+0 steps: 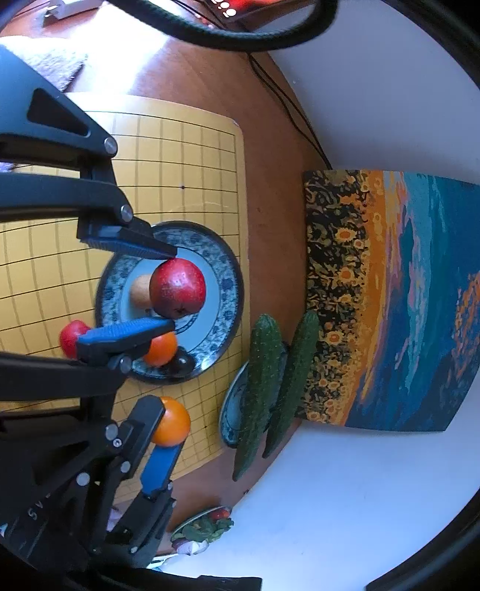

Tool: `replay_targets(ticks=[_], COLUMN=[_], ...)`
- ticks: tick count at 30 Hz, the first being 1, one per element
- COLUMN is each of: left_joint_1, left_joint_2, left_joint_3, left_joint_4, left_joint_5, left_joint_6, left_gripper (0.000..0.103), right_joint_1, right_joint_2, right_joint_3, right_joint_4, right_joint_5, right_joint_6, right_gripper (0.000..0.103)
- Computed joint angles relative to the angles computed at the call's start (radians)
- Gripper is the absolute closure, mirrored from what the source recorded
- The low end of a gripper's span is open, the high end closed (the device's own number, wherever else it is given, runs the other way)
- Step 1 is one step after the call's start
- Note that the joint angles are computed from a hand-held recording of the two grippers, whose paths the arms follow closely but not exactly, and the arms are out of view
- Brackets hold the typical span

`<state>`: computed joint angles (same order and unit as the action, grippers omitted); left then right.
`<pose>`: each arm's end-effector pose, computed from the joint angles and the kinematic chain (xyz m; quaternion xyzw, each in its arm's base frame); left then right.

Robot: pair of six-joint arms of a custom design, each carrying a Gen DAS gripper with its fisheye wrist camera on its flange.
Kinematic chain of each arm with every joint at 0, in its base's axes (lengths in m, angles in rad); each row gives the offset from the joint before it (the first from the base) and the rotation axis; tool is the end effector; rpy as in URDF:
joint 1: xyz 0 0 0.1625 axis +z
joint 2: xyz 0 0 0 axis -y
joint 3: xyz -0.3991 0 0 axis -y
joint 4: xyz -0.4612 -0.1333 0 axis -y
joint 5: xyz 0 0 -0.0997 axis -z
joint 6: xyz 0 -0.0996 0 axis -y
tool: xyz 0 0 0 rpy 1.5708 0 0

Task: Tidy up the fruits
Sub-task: 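Carry the red apple and orange over the blue-and-white plate, then lower the apple and orange onto the plate and open both tools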

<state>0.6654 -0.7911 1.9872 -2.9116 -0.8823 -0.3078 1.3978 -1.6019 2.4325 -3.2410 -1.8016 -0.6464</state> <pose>-0.3185 -0.4998 -0.0446 0.2531 0.9044 -0.2478 0.2378 0.0336 -0.4499 0.2304 0.1671 -0.8928 0.3295 0.2577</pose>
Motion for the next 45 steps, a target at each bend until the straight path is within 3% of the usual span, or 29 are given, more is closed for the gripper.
replay_targets(ticks=[21,45], left_joint_1=[0.07,0.086], left_joint_2=[0.087,0.125], left_joint_3=[-0.105,-0.139], left_joint_4=[0.015,0.004], left_joint_5=[-0.017,-0.013], left_joint_6=[0.017,0.036], left_gripper=[0.069,0.069], right_joint_1=[-0.014,-0.023], right_joint_2=[0.128,0.233], right_joint_3=[-0.121,-0.181], right_joint_4=[-0.014,-0.076], right_joint_5=[-0.006,-0.038], right_joint_6=[-0.003,-0.033], right_gripper=[0.067,0.067])
